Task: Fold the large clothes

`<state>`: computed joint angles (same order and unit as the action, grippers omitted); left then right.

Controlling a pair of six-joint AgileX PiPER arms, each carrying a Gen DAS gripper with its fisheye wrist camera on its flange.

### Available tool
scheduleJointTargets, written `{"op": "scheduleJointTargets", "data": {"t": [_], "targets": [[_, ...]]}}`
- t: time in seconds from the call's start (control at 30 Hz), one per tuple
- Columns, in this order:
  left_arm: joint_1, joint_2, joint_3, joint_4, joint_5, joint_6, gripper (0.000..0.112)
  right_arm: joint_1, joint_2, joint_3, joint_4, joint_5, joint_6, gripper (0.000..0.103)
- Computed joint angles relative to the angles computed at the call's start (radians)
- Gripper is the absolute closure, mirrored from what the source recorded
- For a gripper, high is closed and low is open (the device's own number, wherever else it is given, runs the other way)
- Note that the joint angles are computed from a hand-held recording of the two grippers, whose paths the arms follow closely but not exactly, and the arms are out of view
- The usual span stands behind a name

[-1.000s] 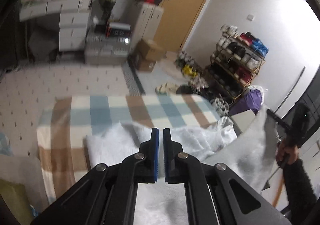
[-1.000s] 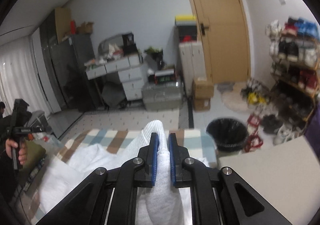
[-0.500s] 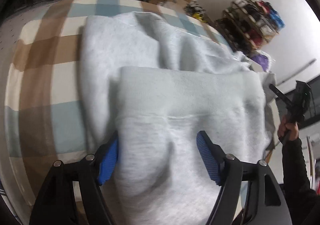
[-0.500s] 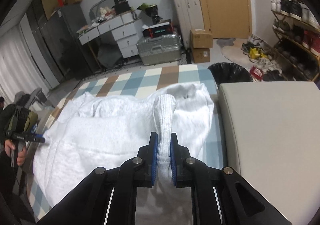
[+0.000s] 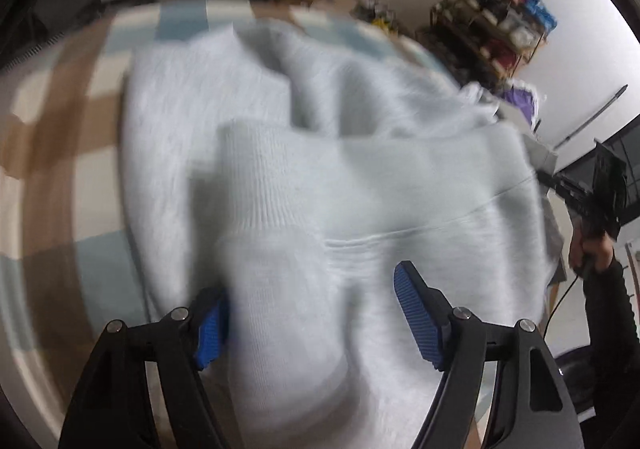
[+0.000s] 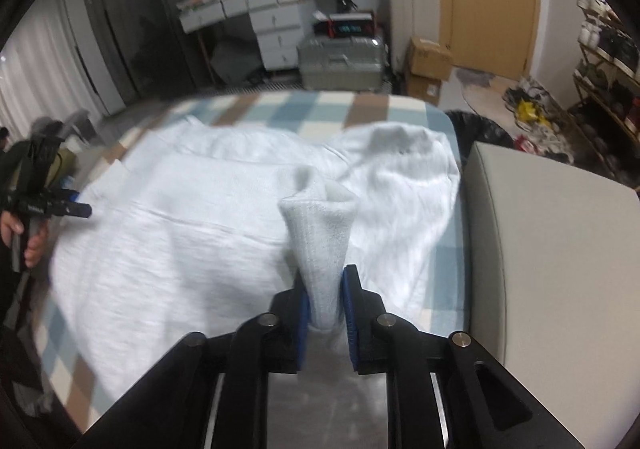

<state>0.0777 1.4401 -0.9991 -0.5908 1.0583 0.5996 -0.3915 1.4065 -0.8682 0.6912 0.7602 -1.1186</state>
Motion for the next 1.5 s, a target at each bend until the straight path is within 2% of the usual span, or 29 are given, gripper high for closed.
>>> {"op": "scheduleJointTargets", "data": {"t": [0.03, 0.07, 0.13, 0.17, 0.2, 0.23, 0.27, 0.3, 0.33, 0.47, 0.6, 0.67, 0.77, 0.87, 0.9, 0.93, 1.03, 1.07, 1.13, 1.17, 1.2, 1.23, 1.27, 1.3, 1.33, 1.37, 1.4, 1.43, 1.5], "targets": [[0.007, -0.011, 0.007, -0.010, -0.014, 0.016, 0.041, 0.029, 0.017, -0.006, -0.048, -0.044, 0.051, 0.072], [0.005, -0.018, 0.005, -0.016, -0.019, 0.012, 0.041, 0.061, 0.031, -0.010, -0.108, -0.095, 0.108, 0.070], [0.002, -0.029, 0.002, -0.037, -0.020, -0.002, 0.053, 0.103, 0.058, -0.024, -0.181, -0.143, 0.163, 0.069], [-0.012, -0.033, -0.005, -0.014, -0.024, -0.024, 0.082, 0.109, 0.067, -0.030, -0.195, -0.146, 0.171, 0.070], [-0.023, -0.028, -0.015, -0.004, -0.016, -0.031, 0.100, 0.116, 0.076, -0.038, -0.202, -0.143, 0.177, 0.079], [-0.018, -0.025, -0.014, -0.019, 0.002, -0.019, 0.100, 0.116, 0.081, -0.043, -0.192, -0.134, 0.170, 0.087], [-0.028, -0.042, -0.007, -0.002, -0.008, -0.037, 0.101, 0.116, 0.082, -0.044, -0.179, -0.128, 0.155, 0.088], [-0.044, -0.060, -0.004, 0.027, -0.020, -0.066, 0.102, 0.116, 0.075, -0.041, -0.178, -0.133, 0.157, 0.093], [-0.041, -0.083, 0.009, 0.030, -0.027, -0.062, 0.103, 0.100, 0.068, -0.042, -0.140, -0.118, 0.126, 0.093], [-0.008, -0.209, 0.021, 0.014, -0.021, -0.043, 0.104, -0.052, -0.004, -0.057, 0.074, 0.074, -0.027, 0.093], [0.024, -0.283, -0.114, -0.004, 0.082, -0.035, 0.104, -0.238, -0.113, -0.100, 0.252, 0.317, -0.137, 0.094], [0.021, -0.271, -0.190, -0.005, 0.087, -0.038, 0.104, -0.280, -0.145, -0.141, 0.309, 0.375, -0.145, 0.094], [-0.005, -0.177, -0.344, 0.017, 0.070, -0.090, 0.104, -0.272, -0.149, -0.195, 0.382, 0.347, -0.133, 0.094], [-0.059, -0.026, -0.474, 0.105, 0.021, -0.166, 0.104, -0.153, -0.036, -0.302, 0.356, 0.188, -0.006, 0.094], [-0.073, 0.036, -0.510, 0.136, 0.004, -0.198, 0.104, -0.108, 0.006, -0.339, 0.306, 0.129, 0.049, 0.094], [-0.071, 0.120, -0.555, 0.138, 0.015, -0.224, 0.104, -0.039, 0.078, -0.386, 0.216, 0.031, 0.144, 0.094], [-0.093, 0.352, -0.635, 0.210, 0.003, -0.307, 0.103, 0.094, 0.346, -0.545, -0.084, -0.108, 0.434, 0.094], [-0.098, 0.411, -0.623, 0.236, -0.026, -0.339, 0.102, 0.128, 0.443, -0.594, -0.184, -0.128, 0.534, 0.094], [-0.108, 0.506, -0.614, 0.259, -0.013, -0.367, 0.100, 0.174, 0.596, -0.697, -0.384, -0.068, 0.716, 0.094], [-0.113, 0.504, -0.580, 0.264, -0.051, -0.359, 0.096, 0.195, 0.641, -0.724, -0.456, -0.043, 0.782, 0.094], [-0.118, 0.472, -0.542, 0.271, -0.101, -0.347, 0.089, 0.206, 0.647, -0.718, -0.488, -0.058, 0.808, 0.094], [-0.121, 0.453, -0.529, 0.294, -0.111, -0.359, 0.086, 0.213, 0.631, -0.690, -0.500, -0.094, 0.806, 0.091], [-0.116, 0.436, -0.531, 0.310, -0.094, -0.367, 0.084, 0.213, 0.619, -0.685, -0.505, -0.090, 0.797, 0.088], [-0.104, 0.405, -0.524, 0.328, -0.077, -0.381, 0.080, 0.210, 0.603, -0.679, -0.506, -0.076, 0.786, 0.070], [-0.090, 0.370, -0.501, 0.334, -0.083, -0.388, 0.075, 0.207, 0.577, -0.671, -0.520, -0.045, 0.775, 0.047], [-0.069, 0.320, -0.466, 0.335, -0.092, -0.383, 0.057, 0.194, 0.549, -0.646, -0.503, -0.051, 0.744, 0.042], [-0.045, 0.267, -0.424, 0.328, -0.100, -0.372, 0.033, 0.170, 0.484, -0.581, -0.446, -0.066, 0.680, 0.040], [-0.025, 0.211, -0.359, 0.309, -0.120, -0.351, 0.025, 0.146, 0.435, -0.528, -0.376, -0.081, 0.607, 0.037], [0.035, 0.099, -0.229, 0.219, -0.124, -0.246, 0.021, 0.068, 0.302, -0.394, -0.205, -0.061, 0.420, 0.028]]}}
